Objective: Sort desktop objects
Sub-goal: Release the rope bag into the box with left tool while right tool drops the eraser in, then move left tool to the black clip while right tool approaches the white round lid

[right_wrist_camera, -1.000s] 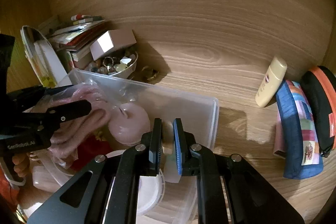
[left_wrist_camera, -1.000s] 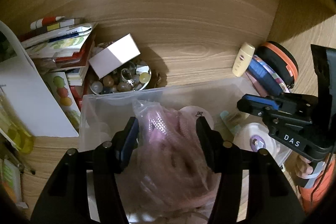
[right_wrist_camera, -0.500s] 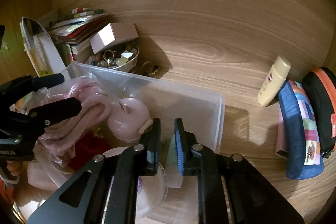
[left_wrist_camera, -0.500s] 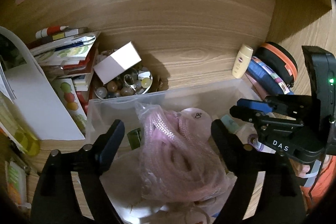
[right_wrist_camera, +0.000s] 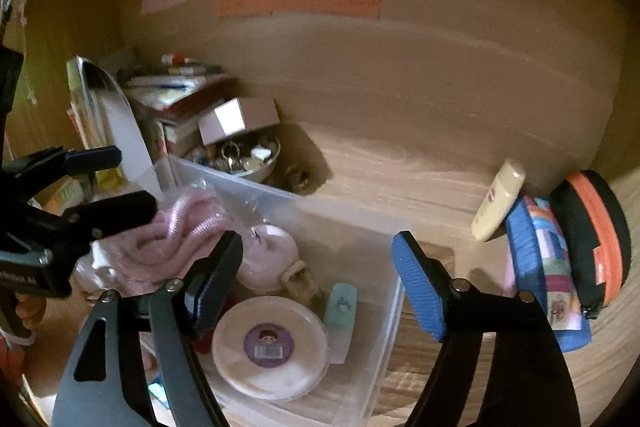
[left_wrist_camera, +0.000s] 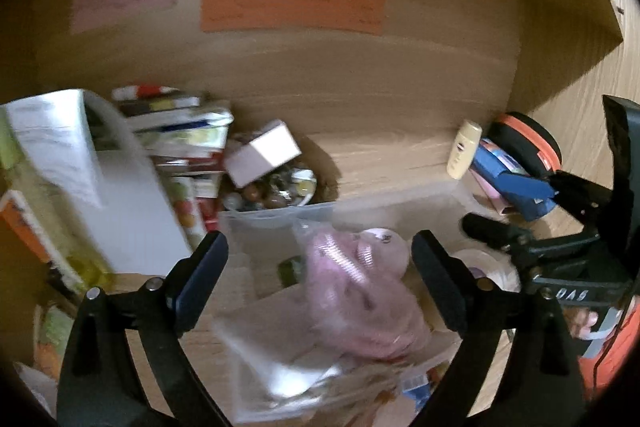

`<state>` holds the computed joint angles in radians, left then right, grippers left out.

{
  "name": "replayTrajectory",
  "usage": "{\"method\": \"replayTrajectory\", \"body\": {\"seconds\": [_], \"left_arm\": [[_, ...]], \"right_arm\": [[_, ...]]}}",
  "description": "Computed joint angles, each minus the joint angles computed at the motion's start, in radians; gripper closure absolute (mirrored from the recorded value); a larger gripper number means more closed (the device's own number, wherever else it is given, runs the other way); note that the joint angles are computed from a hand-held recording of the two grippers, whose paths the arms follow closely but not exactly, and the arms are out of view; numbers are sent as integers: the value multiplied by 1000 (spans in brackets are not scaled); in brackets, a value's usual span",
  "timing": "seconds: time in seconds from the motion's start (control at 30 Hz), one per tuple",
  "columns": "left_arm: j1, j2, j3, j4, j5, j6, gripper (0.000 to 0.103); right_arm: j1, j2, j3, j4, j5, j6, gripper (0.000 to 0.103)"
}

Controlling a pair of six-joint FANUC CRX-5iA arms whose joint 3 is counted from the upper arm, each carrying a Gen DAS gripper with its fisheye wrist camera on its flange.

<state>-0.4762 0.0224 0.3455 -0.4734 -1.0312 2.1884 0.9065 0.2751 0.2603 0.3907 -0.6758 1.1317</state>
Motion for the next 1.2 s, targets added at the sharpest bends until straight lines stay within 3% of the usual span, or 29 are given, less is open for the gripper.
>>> {"method": "replayTrajectory", "body": {"seconds": [0.1,0.27,0.6,0.97,1.2], "left_arm": [[-13,-31,-19,-34,-30,30,7],[2,-99,-92,-8,-51,57,7],[-27,-190,-190,-37,-137,101,7],[-9,-244,-316,39,-146,88,7],[33,-225,-351,136,-126,-21,7]], "right_arm": [[12,-22,-34,54,13,-43,22],[41,-87,-108,62,47,-39,22],[131,-174,-199,-79,6,133,20],[153,-46,-47,-294,-164,313,19],[167,13,5,-272,-196,322,20]]}}
